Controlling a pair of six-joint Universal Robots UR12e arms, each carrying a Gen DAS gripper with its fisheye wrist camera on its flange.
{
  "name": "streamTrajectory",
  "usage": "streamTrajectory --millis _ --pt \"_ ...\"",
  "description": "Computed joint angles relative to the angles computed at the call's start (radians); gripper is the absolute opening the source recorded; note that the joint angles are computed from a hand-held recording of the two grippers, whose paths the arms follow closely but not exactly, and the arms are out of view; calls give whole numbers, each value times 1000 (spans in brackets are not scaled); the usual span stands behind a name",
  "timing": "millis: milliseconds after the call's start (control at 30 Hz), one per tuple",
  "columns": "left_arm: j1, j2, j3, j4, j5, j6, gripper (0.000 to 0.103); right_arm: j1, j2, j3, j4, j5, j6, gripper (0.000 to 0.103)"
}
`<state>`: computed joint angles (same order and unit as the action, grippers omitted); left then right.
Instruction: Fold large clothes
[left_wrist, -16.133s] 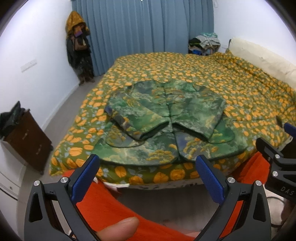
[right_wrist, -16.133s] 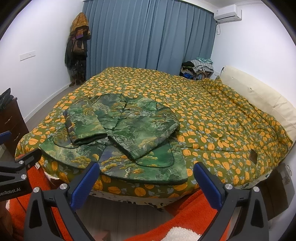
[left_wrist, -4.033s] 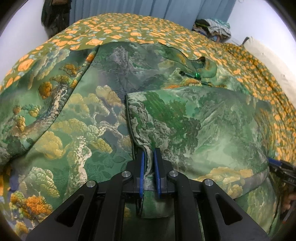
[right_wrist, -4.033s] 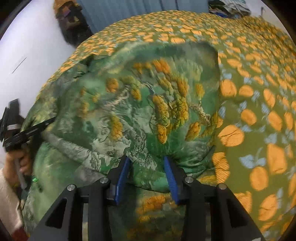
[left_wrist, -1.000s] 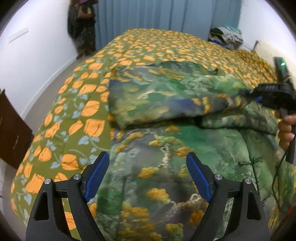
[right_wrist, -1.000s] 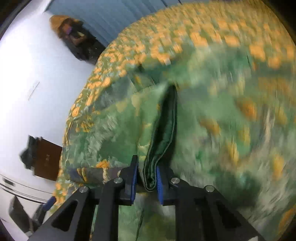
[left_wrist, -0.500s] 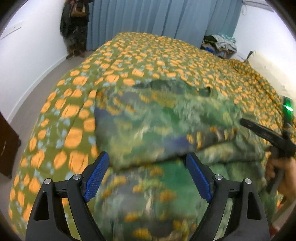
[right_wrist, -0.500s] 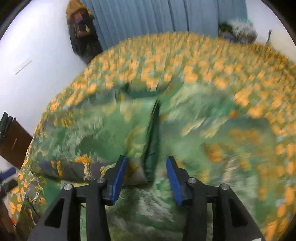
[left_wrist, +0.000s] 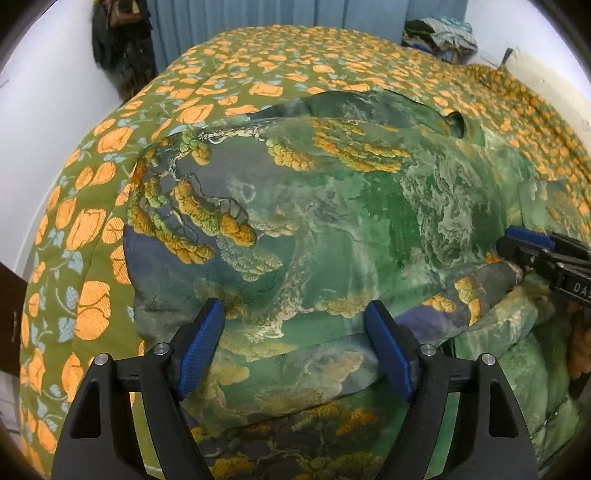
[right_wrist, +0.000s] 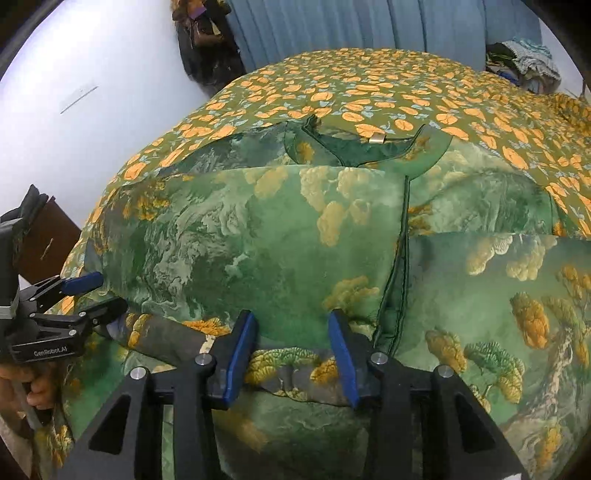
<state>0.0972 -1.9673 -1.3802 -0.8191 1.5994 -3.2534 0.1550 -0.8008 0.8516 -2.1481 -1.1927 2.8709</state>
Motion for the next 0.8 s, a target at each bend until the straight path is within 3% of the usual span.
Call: streamTrajectory --millis 100,267,433,567,667,800 --pt "2 10 38 -54 -16 -10 79 -5 3 -5 2 11 0 41" --pt "32 -14 111 -39 -118 -56 79 -4 -11 23 -27 17 9 41" --pt "32 -108 213 -40 -30 -107 79 -6 -14 34 -41 25 11 41" --pt "42 -155 221 -59 -35 -124 82 -9 -14 40 -53 33 20 41" --pt "41 -144 177 4 -35 -114 83 -8 -14 44 -61 32 16 41" --pt "35 -121 153 2 -24 -82 83 -8 -14 47 -67 31 16 41"
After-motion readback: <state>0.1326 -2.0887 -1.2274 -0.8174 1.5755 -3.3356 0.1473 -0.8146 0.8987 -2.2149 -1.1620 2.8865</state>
